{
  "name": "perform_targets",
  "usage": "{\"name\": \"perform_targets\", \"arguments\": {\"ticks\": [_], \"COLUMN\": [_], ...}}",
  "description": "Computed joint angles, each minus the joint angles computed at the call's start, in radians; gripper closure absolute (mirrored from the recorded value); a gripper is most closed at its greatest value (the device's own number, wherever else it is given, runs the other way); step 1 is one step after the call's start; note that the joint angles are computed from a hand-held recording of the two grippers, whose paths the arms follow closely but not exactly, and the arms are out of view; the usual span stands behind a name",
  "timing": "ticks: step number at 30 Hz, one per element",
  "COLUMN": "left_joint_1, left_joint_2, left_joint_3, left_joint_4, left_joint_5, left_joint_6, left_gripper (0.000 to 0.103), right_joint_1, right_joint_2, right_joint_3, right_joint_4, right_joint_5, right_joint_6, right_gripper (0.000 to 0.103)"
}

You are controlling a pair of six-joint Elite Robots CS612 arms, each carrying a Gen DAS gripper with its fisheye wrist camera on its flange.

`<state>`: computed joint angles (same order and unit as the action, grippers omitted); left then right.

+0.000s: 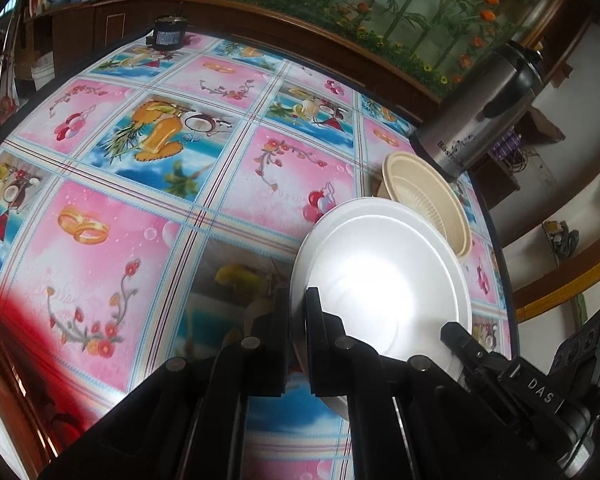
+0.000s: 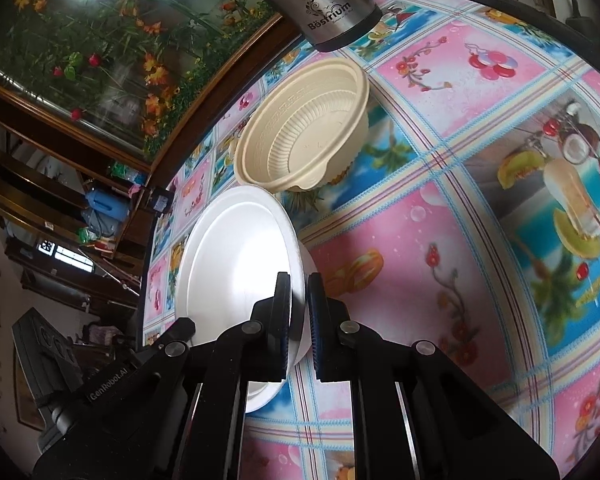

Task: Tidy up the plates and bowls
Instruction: 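Carry the white plate with the right gripper toward the red plate stack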

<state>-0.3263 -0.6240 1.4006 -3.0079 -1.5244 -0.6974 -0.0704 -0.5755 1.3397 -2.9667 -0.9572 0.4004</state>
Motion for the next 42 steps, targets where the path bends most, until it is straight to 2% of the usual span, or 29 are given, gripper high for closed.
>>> {"name": "perform_targets", "arguments": {"ticks": [8, 12, 17, 22, 31, 42], "left_joint_1": [-0.032, -0.042, -0.052, -0.062, -0.056, -0.030], "left_joint_2": [-0.054, -0.075, -0.103, -0.134, -0.185, -0.246], "left_joint_3": [0.081, 0.119, 0.167, 0.219, 0.318, 0.452], "left_joint_4": [-0.051, -0.077, -0.121, -0.174, -0.256, -0.345], "left_joint_5": [0.060, 0.063, 0.078, 0.124, 0.181, 0.246], "left_joint_6": [0.056, 0.067, 0.075, 0.086, 0.070, 0.018], "left_gripper": [0.098, 0.098, 0.097, 0.097, 0.097, 0.097], "right_joint_1": [-0.019, -0.027, -0.030, -0.027, -0.002, 0.063], "right_joint_2": [-0.036, -0.058, -0.090, -0.117, -0.149, -0.178], "right_joint_3": [0.091, 0.136, 0.183, 0.220, 0.258, 0.279], "right_joint_4": [-0.090, -0.125, -0.171, -0.203, -0.229, -0.188], "right_joint_5": [0.043, 0.054, 0.049, 0.059, 0.079, 0.091], "right_joint_6": [0.040, 0.054, 0.050, 0.037, 0.008, -0.077], "right_gripper": [0.095, 0.095, 0.095, 0.095, 0.095, 0.095]}}
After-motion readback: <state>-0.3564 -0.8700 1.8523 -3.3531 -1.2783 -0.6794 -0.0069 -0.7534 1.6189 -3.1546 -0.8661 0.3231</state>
